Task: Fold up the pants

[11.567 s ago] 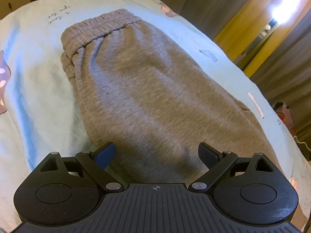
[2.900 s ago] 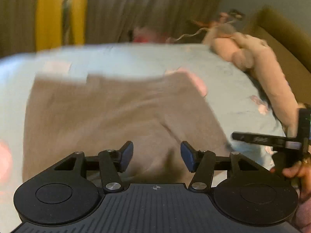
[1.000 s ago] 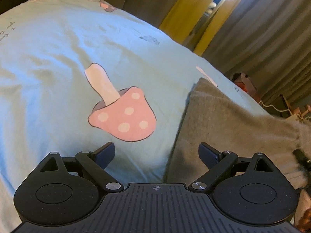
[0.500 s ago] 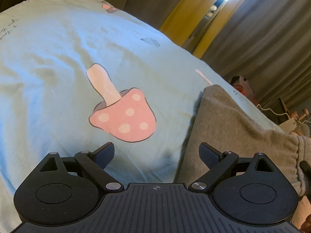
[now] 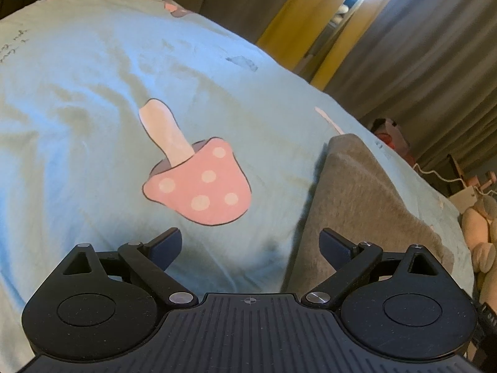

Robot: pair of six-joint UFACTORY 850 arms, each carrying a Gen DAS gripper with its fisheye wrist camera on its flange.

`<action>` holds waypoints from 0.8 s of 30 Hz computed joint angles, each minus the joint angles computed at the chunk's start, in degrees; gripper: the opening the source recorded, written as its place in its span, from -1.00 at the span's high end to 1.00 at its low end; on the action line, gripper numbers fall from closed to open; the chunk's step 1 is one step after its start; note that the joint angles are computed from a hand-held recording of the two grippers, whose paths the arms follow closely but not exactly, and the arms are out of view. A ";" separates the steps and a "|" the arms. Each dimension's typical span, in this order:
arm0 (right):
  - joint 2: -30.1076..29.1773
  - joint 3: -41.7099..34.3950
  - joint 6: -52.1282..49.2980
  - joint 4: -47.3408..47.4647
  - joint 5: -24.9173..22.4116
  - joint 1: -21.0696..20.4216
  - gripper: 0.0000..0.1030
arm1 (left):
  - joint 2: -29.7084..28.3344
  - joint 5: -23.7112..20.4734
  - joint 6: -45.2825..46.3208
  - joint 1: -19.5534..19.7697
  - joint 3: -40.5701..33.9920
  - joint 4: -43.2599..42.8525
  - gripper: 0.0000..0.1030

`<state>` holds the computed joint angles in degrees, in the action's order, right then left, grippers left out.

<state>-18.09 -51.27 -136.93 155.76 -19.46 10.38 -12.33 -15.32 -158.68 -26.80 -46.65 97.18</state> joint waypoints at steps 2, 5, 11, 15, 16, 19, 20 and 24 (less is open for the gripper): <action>-0.97 -0.38 7.66 -8.97 -0.47 -0.36 -0.36 | -0.29 0.09 2.98 -0.05 -0.42 -2.87 -0.91; -3.21 -2.15 22.93 -22.51 -0.51 -1.24 -0.54 | -0.13 -0.23 2.45 -0.19 -0.24 -2.70 -0.92; -6.19 -3.10 41.03 -37.39 -5.15 -3.96 -0.70 | -0.35 -0.53 3.57 -0.37 -0.44 -3.87 -0.94; -8.00 -5.30 51.98 -46.63 -10.00 -6.53 -0.72 | -0.58 -0.06 7.28 -0.22 -0.88 -7.14 -0.94; -8.69 -6.15 54.79 -48.64 -11.34 -7.17 -0.73 | -0.51 -0.10 7.54 -0.26 -0.87 -7.36 -0.94; -11.58 -9.26 62.16 -54.78 -15.79 -8.81 -0.85 | -0.31 -0.42 6.87 -0.37 -0.72 -6.59 -0.94; -12.24 -10.18 63.47 -56.25 -16.76 -8.91 -0.89 | -0.36 -0.36 6.84 -0.33 -0.73 -6.64 -0.94; -13.41 -12.53 64.51 -60.23 -15.92 -7.96 -0.83 | -0.97 0.26 9.80 -0.06 -1.33 -9.47 -0.94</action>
<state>-31.50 -63.80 -72.42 95.53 -35.38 2.41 -13.30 -15.06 -148.89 -26.86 -47.98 87.71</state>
